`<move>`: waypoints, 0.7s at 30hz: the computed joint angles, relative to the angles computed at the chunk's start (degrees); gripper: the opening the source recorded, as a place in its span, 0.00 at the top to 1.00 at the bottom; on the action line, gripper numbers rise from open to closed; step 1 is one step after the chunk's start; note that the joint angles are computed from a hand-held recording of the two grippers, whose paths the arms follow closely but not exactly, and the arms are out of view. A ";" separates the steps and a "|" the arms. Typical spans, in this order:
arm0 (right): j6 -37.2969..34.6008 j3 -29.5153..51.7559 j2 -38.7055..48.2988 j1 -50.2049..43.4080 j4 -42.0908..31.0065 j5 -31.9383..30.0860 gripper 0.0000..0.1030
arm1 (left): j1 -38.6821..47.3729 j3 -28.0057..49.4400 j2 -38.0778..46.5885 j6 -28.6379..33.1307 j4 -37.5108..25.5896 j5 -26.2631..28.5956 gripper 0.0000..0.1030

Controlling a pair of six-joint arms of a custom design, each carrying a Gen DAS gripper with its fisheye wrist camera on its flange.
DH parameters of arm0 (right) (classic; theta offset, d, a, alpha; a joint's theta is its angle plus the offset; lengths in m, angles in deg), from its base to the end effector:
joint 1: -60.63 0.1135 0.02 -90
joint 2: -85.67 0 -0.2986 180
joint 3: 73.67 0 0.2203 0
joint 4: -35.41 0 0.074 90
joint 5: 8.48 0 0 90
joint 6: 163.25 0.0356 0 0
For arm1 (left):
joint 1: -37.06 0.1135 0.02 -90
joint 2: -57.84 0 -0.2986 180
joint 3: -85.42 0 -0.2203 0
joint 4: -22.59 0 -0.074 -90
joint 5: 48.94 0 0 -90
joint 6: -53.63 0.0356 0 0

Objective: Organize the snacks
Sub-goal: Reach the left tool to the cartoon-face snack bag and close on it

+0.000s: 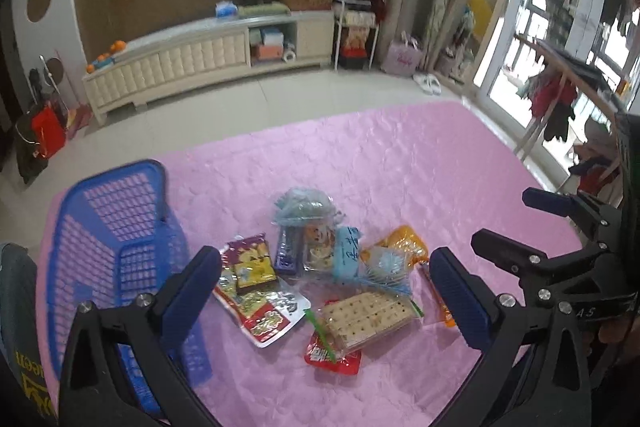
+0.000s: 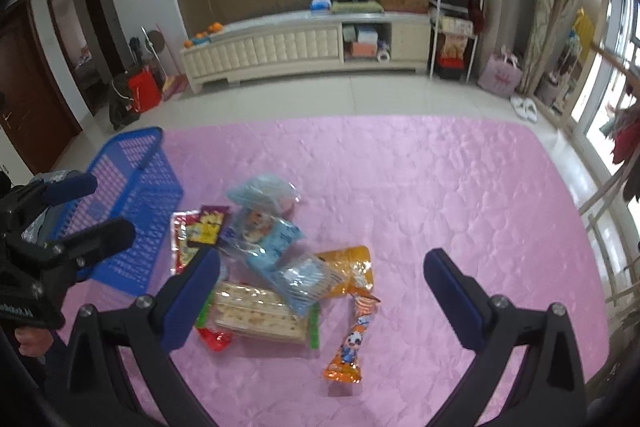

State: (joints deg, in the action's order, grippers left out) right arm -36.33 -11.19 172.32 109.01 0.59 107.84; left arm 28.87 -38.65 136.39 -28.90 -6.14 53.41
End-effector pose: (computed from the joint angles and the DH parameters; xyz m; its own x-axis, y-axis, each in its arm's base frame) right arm 0.1832 0.1825 0.2306 -0.7665 -0.0520 -0.6402 -0.0725 0.9974 0.0057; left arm 0.2286 -0.0406 0.2365 -0.7312 0.2335 -0.6410 0.3696 0.9254 -0.0844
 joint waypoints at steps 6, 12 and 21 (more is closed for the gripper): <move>-5.66 -2.79 4.51 -6.84 5.21 -2.95 0.00 | -5.16 1.06 11.02 -0.90 5.03 -2.99 0.00; -7.63 -5.02 7.66 -12.71 9.50 -5.87 0.00 | -7.78 5.65 21.50 -0.17 6.35 -4.12 0.00; -9.26 -7.89 11.60 -19.09 15.71 -9.56 0.00 | -7.53 14.99 34.96 2.79 4.15 -5.00 0.00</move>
State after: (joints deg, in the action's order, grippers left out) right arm -45.59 -19.08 183.92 89.93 16.30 98.29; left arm 21.33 -23.65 171.35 -26.12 -1.99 48.42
